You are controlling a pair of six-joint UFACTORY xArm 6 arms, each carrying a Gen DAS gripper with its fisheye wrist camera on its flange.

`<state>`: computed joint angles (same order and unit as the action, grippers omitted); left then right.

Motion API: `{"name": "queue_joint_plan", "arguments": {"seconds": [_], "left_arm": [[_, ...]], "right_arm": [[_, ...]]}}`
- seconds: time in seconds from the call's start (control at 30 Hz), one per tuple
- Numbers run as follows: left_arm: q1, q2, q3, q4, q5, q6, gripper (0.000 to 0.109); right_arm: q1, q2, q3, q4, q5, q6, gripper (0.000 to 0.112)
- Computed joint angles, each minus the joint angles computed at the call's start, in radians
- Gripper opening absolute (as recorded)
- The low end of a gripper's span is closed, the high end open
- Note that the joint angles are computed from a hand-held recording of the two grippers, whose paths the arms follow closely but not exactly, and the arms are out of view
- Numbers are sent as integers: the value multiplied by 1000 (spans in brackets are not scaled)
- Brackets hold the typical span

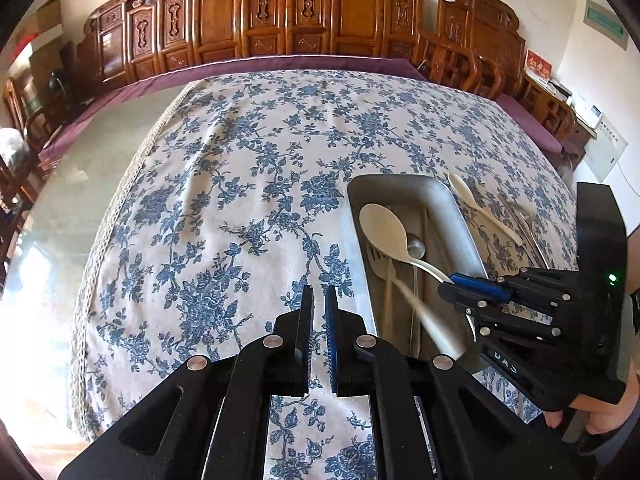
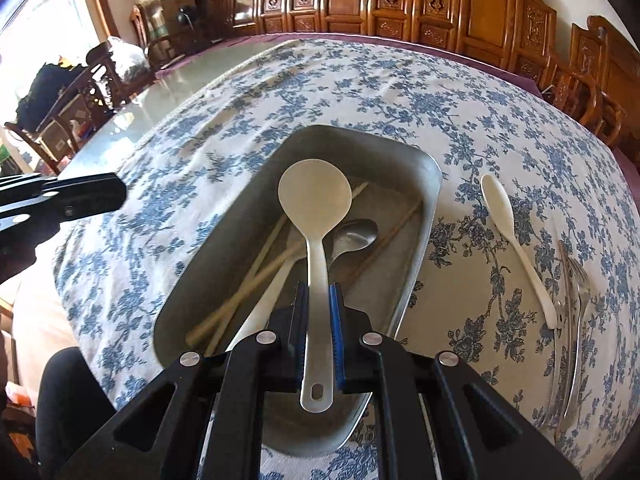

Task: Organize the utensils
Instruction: 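Lower the white plastic spoon into the grey tray and open the right tool, then grasp another white plastic spoon from the pile with the right tool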

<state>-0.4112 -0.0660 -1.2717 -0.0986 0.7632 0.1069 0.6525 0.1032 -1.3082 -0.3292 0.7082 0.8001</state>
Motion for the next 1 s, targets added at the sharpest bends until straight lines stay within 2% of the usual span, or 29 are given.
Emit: {"name": "queue_joint_plan", "arguments": {"seconds": [0.37,0.6,0.7,0.83,1.0], "left_arm": [[-1,-3,7,2,-9,3,5],[-18,-3,1,-7,-15,9,6],[-36,-4,1,8,-36,1,15],[-55,3,-14,5,-54,-9,16],[-78,28,-41,-17,-72,-28,26]], "right_arm": [[-20,-22,43,93,-106,-44,16],[-43,-137,140,40,-173,-62,16],[-85,-208,207,21,-190,-80,16],[-164,-270,279,14,-175,-113,16],[-254,-264,302,41,-168,-200,18]]}}
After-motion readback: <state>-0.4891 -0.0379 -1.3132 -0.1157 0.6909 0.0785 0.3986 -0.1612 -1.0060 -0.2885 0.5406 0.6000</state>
